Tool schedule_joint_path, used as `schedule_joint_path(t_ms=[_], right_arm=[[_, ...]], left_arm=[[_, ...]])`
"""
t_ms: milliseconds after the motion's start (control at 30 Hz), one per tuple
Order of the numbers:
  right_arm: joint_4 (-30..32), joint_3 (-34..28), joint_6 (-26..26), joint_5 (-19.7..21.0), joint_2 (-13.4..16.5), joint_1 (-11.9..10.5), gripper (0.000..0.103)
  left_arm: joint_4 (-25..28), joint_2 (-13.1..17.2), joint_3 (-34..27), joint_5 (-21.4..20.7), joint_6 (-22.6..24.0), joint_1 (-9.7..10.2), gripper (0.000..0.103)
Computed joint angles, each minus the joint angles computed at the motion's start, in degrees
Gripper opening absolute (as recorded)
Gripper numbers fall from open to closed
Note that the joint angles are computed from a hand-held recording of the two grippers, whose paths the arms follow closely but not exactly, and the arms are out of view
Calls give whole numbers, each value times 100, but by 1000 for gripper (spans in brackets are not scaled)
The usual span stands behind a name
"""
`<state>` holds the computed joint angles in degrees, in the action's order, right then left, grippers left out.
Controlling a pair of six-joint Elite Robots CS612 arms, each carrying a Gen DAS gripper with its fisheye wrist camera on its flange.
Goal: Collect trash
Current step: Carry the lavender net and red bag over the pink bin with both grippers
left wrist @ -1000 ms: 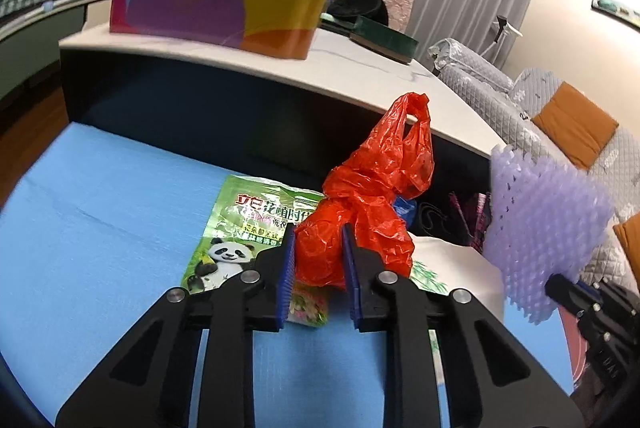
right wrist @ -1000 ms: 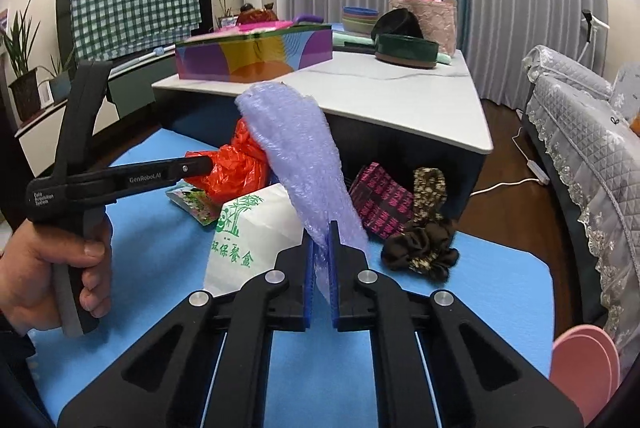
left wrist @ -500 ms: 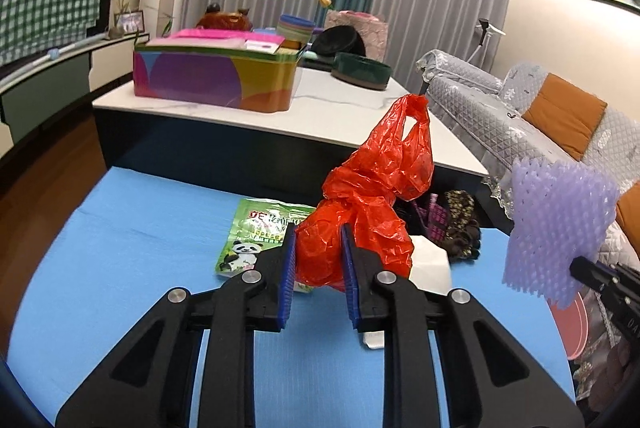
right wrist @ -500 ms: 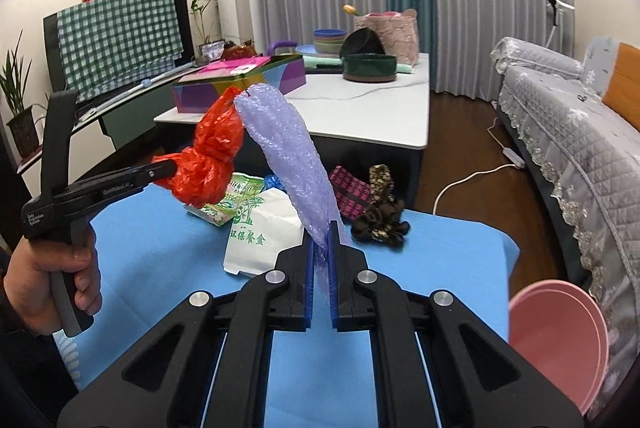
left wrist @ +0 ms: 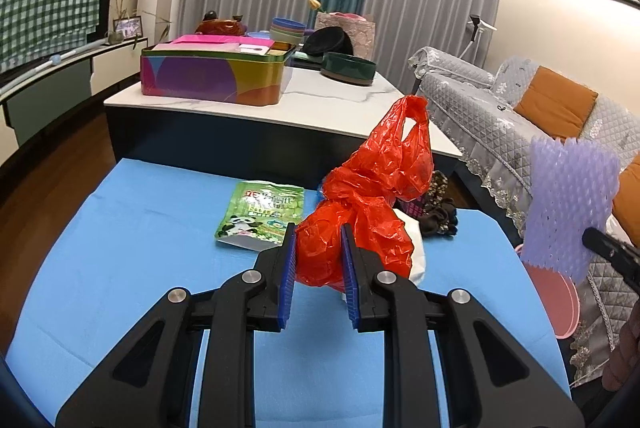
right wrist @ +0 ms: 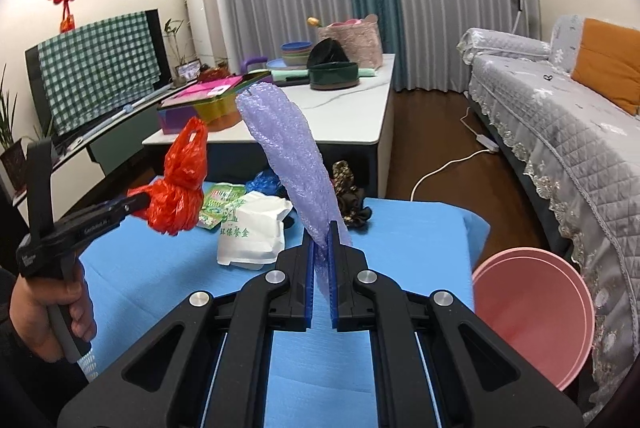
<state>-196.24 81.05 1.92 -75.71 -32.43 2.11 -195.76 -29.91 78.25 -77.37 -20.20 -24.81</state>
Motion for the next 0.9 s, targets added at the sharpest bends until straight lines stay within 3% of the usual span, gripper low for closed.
schedule_joint_path(t_ms=[533,900], right_arm=[[-371,501,348,-142,-333,-186,6],[-542,771,540,-473,-448,-273,6]], left_arm=[[-398,-138,262,-159,270,-174,21],[-452,-91,141,-314,330,-234,21]])
